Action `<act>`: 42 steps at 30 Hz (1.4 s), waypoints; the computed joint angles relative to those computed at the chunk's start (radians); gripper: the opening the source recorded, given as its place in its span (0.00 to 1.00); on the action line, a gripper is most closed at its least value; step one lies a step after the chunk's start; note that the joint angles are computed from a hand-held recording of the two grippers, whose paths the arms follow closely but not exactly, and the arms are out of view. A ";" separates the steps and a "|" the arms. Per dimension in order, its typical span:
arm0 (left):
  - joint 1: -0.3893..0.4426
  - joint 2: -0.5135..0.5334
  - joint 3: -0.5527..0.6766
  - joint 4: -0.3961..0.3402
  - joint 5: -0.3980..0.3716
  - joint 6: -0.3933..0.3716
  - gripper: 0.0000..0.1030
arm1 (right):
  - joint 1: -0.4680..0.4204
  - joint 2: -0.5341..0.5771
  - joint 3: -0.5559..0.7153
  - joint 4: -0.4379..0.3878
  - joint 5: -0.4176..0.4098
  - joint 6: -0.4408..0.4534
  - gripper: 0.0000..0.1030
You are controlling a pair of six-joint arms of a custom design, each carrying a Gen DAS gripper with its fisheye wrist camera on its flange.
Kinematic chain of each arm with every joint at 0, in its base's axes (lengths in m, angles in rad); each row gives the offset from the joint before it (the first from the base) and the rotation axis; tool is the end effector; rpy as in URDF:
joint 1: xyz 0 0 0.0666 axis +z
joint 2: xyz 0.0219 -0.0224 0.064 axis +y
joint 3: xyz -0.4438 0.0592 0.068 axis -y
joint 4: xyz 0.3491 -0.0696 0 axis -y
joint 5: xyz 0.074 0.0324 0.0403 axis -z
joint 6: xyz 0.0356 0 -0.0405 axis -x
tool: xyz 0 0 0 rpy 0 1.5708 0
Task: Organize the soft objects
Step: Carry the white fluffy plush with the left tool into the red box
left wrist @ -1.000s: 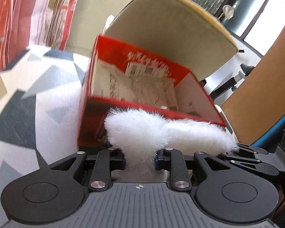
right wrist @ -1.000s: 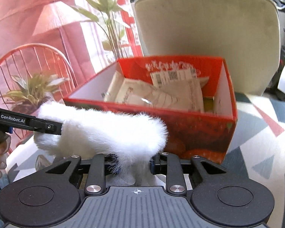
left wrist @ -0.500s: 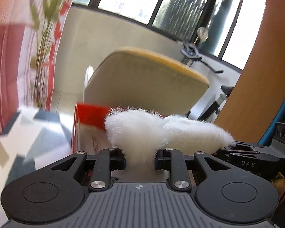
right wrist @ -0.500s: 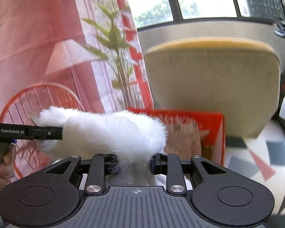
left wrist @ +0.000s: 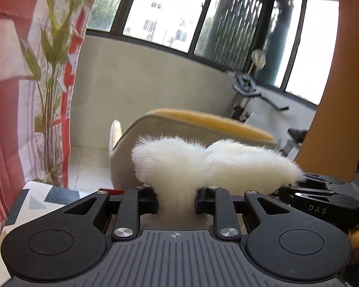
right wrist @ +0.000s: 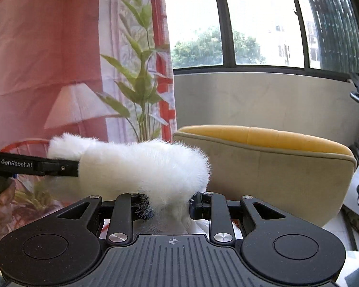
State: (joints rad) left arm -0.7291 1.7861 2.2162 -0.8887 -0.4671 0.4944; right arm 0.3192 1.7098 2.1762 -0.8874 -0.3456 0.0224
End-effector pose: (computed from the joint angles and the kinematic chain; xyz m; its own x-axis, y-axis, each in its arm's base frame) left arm 0.4543 -0.3849 0.6482 -0.4300 -0.1840 -0.8839 0.1019 0.9629 -0.2500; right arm 0.5286 0.1870 0.6736 -0.3747 -0.1461 -0.9156 -0.5974 0.7933 0.1180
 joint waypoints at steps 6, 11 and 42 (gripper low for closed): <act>0.036 0.050 0.038 -0.065 0.044 0.002 0.25 | -0.002 0.044 -0.015 -0.012 0.016 -0.006 0.24; 0.065 0.082 0.054 -0.088 0.081 0.021 0.25 | -0.002 0.088 0.004 -0.037 0.035 0.051 0.24; 0.095 0.190 0.160 -0.352 0.161 0.008 0.53 | 0.004 0.237 0.158 -0.385 0.131 0.138 0.40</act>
